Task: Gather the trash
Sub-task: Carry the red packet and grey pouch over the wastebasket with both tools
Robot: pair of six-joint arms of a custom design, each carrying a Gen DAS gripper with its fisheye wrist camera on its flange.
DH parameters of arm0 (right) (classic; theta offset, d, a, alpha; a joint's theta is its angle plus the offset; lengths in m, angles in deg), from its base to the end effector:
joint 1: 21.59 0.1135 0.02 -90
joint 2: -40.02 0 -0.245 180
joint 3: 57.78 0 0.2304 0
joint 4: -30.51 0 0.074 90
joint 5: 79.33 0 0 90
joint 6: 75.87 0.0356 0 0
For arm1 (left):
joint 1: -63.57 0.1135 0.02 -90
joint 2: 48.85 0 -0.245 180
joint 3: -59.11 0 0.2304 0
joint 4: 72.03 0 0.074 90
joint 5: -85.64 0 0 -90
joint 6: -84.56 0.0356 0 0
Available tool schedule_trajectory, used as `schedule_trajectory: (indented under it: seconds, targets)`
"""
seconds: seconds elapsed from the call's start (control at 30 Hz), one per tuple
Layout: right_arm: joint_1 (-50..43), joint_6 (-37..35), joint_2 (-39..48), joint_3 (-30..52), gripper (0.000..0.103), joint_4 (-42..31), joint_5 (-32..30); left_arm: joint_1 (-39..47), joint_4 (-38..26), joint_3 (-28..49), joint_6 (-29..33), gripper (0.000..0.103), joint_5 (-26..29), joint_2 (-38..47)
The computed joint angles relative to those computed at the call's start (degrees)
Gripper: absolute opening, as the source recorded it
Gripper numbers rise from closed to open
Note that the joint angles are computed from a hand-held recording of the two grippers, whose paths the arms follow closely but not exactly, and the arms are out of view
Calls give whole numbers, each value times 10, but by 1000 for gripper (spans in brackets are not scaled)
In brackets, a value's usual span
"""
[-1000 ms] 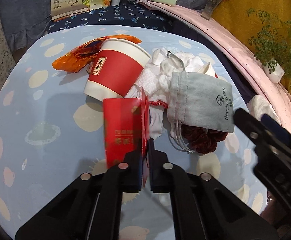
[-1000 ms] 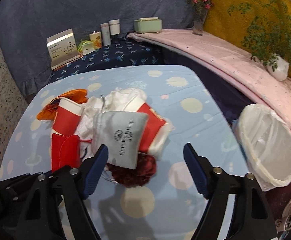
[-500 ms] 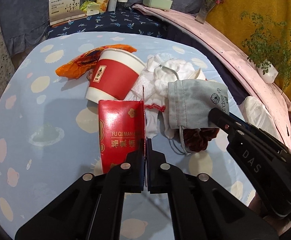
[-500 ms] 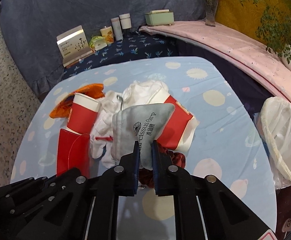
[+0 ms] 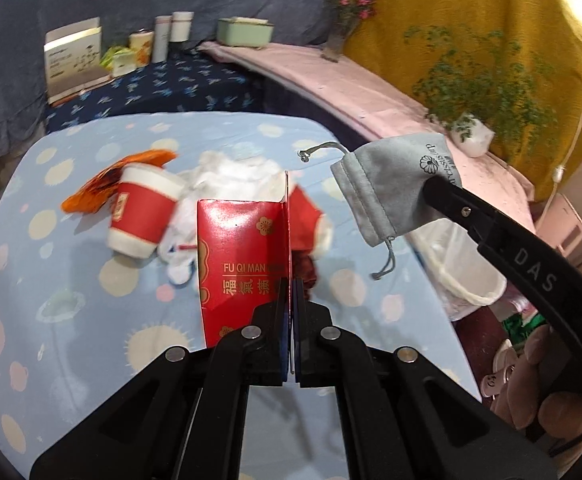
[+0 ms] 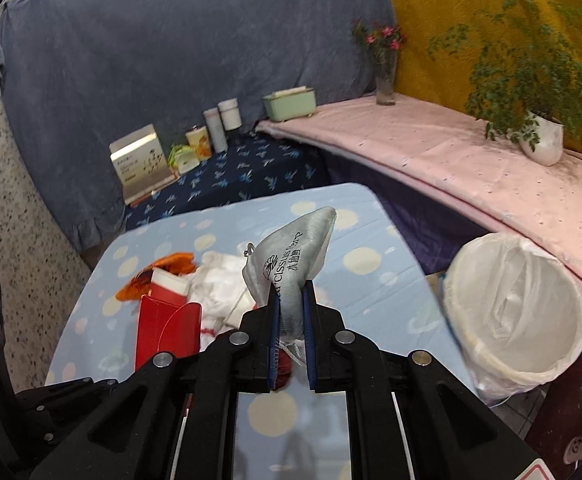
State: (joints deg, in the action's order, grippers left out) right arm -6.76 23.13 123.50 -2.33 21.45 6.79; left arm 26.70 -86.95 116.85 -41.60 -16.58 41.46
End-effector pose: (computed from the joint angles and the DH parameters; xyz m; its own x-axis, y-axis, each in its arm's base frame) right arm 0.2729 0.0747 0.1826 -0.6239 -0.0037 -0.7815 -0.2126 0.9631 0.1651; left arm 0.2357 -0.1674 0.1543 -0.7546 -0.1549 -0.6376 0.0331 0.9615 -0.2727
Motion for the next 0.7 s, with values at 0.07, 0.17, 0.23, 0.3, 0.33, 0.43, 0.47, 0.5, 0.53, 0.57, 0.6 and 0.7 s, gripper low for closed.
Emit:
schedule_trajectory:
  seconds: [0.07,0.17,0.23,0.3,0.33,0.43,0.47,0.5,0.53,0.57,0.6,0.7]
  targets:
    - [-30,-6,-22,-10,10,-1,-11,-17,-11,28,6,1,-4,12]
    - [-80,-22,-45,-25,10,2,-22,-39,-25,79,15,1,-5,44]
    - [-118,-30,-48,-27,10,4,-35,-52,-35,123,19,1,5,78]
    - [-164,-40,-42,-25,10,7,-52,-66,-48,168,25,1,7,112]
    - [-183,-45,-37,-25,10,11,-56,-74,-56,193,30,1,4,131]
    - [-244,-67,-11,-15,10,19,-73,-91,-75,277,45,1,12,195]
    - [-265,-73,1,-10,10,22,-80,-96,-82,308,50,1,18,219]
    - [-281,-78,12,-5,10,26,-85,-100,-89,336,54,1,21,240]
    - [-298,-84,24,-1,10,30,-90,-104,-97,367,57,1,26,263]
    - [-317,-89,39,6,10,35,-95,-106,-106,403,63,1,31,289]
    - [-334,-93,55,13,10,40,-100,-108,-117,439,67,1,38,314]
    - [-375,-102,98,39,10,45,-111,-113,-149,540,83,1,54,384]
